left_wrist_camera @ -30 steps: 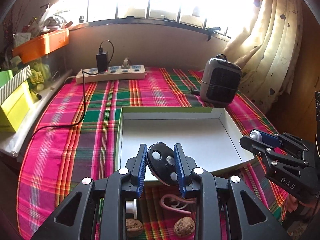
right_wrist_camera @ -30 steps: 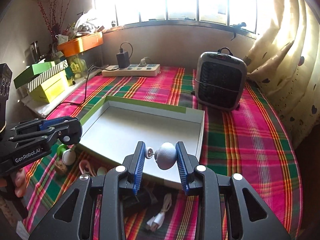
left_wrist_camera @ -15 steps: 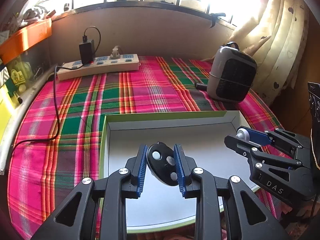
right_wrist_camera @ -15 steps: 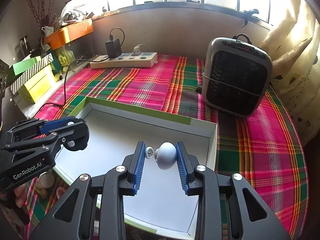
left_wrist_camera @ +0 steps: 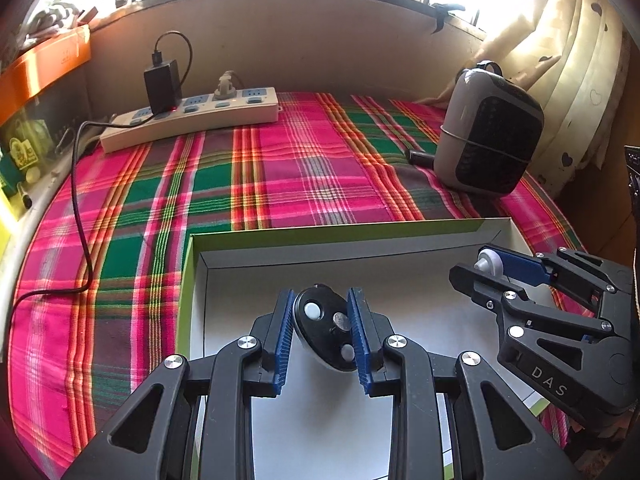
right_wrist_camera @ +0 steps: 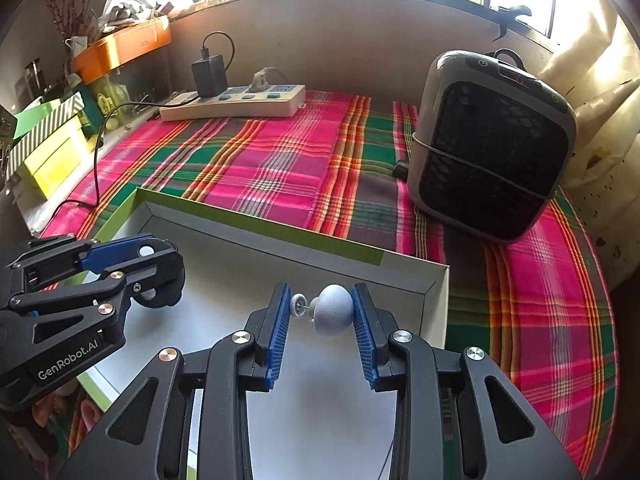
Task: Organize objects
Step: 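Carry the knob and remote in both grippers over the white box, then open the right gripper to drop the knob while the left releases the remote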
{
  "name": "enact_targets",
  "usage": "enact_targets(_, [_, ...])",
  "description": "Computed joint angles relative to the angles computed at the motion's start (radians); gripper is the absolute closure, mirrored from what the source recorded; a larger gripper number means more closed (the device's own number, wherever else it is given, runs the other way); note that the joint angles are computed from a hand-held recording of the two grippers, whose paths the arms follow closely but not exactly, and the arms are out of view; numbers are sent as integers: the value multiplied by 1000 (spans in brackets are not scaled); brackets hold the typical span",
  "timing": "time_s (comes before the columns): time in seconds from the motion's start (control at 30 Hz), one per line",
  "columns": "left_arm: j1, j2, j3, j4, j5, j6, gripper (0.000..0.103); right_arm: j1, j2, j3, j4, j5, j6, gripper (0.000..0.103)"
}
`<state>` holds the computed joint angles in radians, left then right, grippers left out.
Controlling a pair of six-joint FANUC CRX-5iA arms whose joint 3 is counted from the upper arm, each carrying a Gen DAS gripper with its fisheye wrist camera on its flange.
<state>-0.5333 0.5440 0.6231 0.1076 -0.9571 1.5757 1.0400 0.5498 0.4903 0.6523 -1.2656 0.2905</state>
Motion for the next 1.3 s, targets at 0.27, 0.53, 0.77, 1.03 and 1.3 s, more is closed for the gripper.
enact_targets(0.27, [-3,22,36,-9,-42,4,77,-7,21,33,-27,-19,32,70])
enact_targets(0.53, [-3,26,44,-16,-51,11,76,-9,42,67,-46,-48,48,70])
enact_targets(0.77, [-7,41,68,-28,-81,21,73,-7,48,77,-48,-62,51,70])
enact_targets(1.03, [-7,44,75,-27,-85,14,70,-8,48,77,-49,-57,41,58])
enact_targets(1.3, [-10,-5,13,-36,-37,17,64,8,31,52,-7,-55,4,54])
